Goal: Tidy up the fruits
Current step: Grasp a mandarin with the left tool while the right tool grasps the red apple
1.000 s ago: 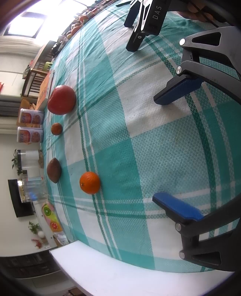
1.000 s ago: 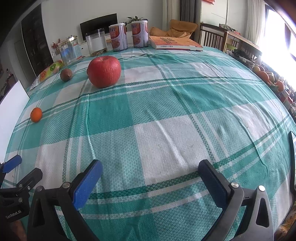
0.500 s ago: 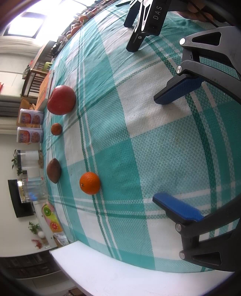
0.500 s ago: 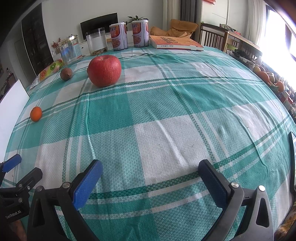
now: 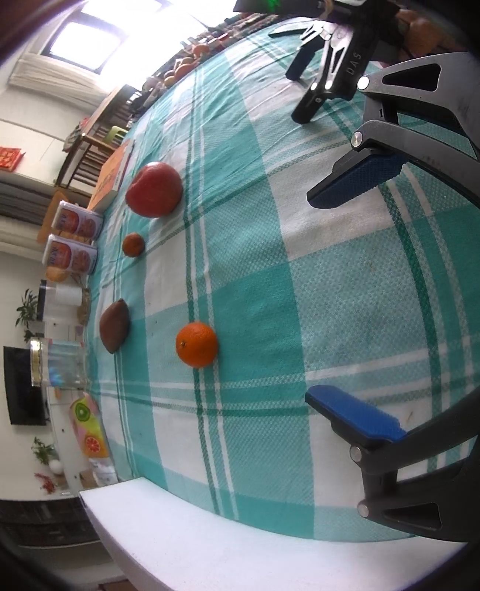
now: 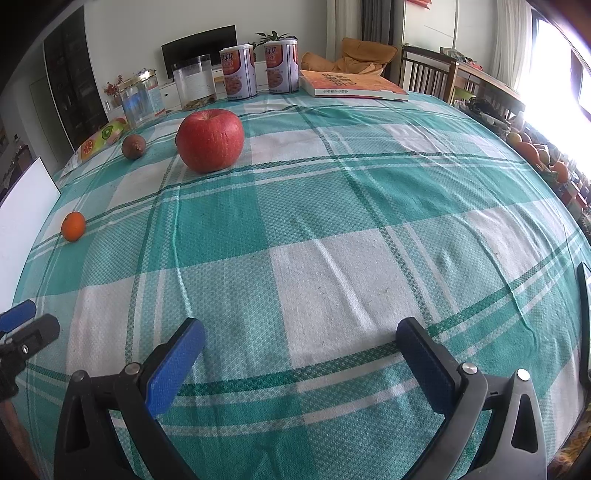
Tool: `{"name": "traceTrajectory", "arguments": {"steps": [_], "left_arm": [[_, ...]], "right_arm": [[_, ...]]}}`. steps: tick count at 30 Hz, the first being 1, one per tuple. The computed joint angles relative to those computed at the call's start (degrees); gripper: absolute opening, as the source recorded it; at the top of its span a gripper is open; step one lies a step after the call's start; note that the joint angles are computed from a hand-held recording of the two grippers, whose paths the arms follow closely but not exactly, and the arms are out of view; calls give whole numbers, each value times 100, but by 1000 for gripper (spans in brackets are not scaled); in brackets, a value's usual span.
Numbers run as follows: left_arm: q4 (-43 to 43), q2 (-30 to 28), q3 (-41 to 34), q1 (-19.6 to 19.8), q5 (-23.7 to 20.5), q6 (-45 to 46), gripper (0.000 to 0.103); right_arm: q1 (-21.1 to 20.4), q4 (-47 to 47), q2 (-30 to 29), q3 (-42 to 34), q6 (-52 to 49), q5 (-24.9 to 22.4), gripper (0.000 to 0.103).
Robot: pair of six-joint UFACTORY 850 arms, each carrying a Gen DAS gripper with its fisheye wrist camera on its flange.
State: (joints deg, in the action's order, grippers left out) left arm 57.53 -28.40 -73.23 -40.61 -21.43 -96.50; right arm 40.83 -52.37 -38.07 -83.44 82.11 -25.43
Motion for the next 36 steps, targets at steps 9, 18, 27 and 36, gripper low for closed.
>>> {"name": "traceTrajectory", "arguments": {"steps": [9,18,27,36], "left_arm": [[-537,-806,-1085,452,-504,773,77],[32,-936,-1205,391,-658,664,34],[159,-316,-394,212,-303,-39,34],[297,140,65,127,-102,-561,34]], "right_arm": [[1,63,-14,-34,-82,-11,103],[-7,37,1,0,-66,13,103],[-301,1345,-143,-462,-1292,909,103],[-480,3654,-2703,-4838,-4561,-787,103]]}}
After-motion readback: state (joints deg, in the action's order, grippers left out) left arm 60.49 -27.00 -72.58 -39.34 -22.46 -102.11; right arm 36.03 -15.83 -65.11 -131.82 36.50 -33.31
